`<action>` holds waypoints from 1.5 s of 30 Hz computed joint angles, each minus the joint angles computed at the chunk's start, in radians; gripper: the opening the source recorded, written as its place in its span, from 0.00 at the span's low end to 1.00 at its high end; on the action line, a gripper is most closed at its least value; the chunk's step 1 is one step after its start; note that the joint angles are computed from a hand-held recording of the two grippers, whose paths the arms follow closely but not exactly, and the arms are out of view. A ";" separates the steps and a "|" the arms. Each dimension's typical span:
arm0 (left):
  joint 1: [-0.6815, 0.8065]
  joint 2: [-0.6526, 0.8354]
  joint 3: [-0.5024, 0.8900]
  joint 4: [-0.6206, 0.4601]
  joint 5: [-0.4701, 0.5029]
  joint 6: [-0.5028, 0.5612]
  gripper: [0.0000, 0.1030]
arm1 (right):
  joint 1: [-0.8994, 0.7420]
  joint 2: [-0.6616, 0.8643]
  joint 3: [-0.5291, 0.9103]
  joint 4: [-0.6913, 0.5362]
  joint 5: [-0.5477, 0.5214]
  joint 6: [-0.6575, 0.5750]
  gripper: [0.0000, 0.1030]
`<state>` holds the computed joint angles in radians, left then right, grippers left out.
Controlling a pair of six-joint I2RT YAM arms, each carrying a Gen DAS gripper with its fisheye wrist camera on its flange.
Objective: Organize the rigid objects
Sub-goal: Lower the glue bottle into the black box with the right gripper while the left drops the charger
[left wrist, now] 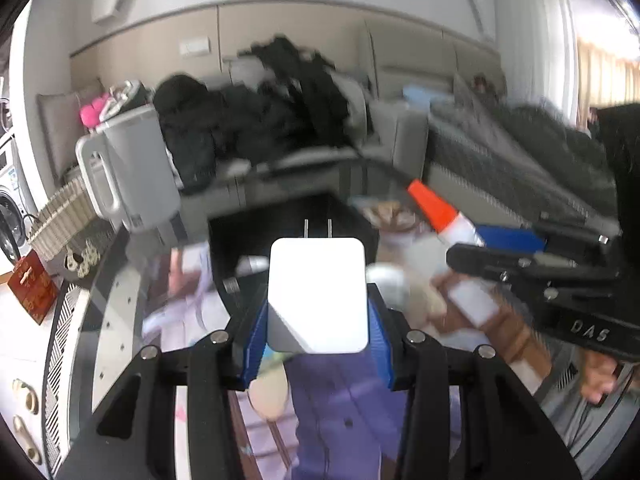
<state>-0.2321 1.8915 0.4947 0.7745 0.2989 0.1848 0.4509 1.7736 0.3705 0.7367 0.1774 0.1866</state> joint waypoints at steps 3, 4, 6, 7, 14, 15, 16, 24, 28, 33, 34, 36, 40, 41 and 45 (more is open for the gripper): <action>0.038 -0.015 0.021 0.007 0.026 -0.035 0.42 | 0.011 -0.021 -0.005 0.050 0.033 0.008 0.24; 0.048 -0.014 0.030 0.009 0.033 -0.050 0.42 | 0.017 -0.028 -0.005 0.060 0.044 0.006 0.24; 0.067 -0.007 0.047 0.028 0.045 -0.075 0.42 | 0.034 -0.046 0.004 0.076 0.069 -0.003 0.24; 0.074 0.001 0.061 0.039 0.047 -0.080 0.42 | 0.043 -0.054 0.010 0.075 0.081 -0.008 0.24; 0.077 0.060 0.148 0.092 0.006 -0.119 0.42 | 0.057 -0.018 0.125 0.059 0.096 -0.055 0.24; 0.080 0.072 0.161 0.095 0.006 -0.126 0.42 | 0.053 -0.005 0.141 0.065 0.099 -0.061 0.24; 0.082 0.081 0.178 0.090 0.007 -0.132 0.42 | 0.048 0.007 0.156 0.065 0.100 -0.066 0.24; 0.069 0.177 0.323 0.015 -0.020 -0.164 0.42 | -0.039 0.144 0.318 0.053 0.047 -0.083 0.24; 0.063 0.221 0.385 -0.023 -0.034 -0.188 0.42 | -0.073 0.217 0.406 0.023 0.029 -0.081 0.24; 0.040 0.303 0.527 -0.194 -0.080 -0.188 0.42 | -0.117 0.336 0.577 -0.103 -0.031 -0.065 0.24; 0.036 0.320 0.557 -0.236 -0.086 -0.187 0.42 | -0.124 0.358 0.604 -0.126 -0.047 -0.057 0.24; 0.026 0.367 0.636 -0.351 -0.103 -0.177 0.42 | -0.143 0.419 0.691 -0.221 -0.090 -0.037 0.24; 0.012 0.431 0.736 -0.494 -0.123 -0.168 0.42 | -0.174 0.507 0.810 -0.371 -0.157 0.009 0.24; 0.010 0.438 0.747 -0.511 -0.127 -0.166 0.42 | -0.180 0.528 0.836 -0.405 -0.173 0.023 0.24; -0.007 0.460 0.782 -0.567 -0.153 -0.155 0.42 | -0.194 0.591 0.915 -0.497 -0.195 0.044 0.24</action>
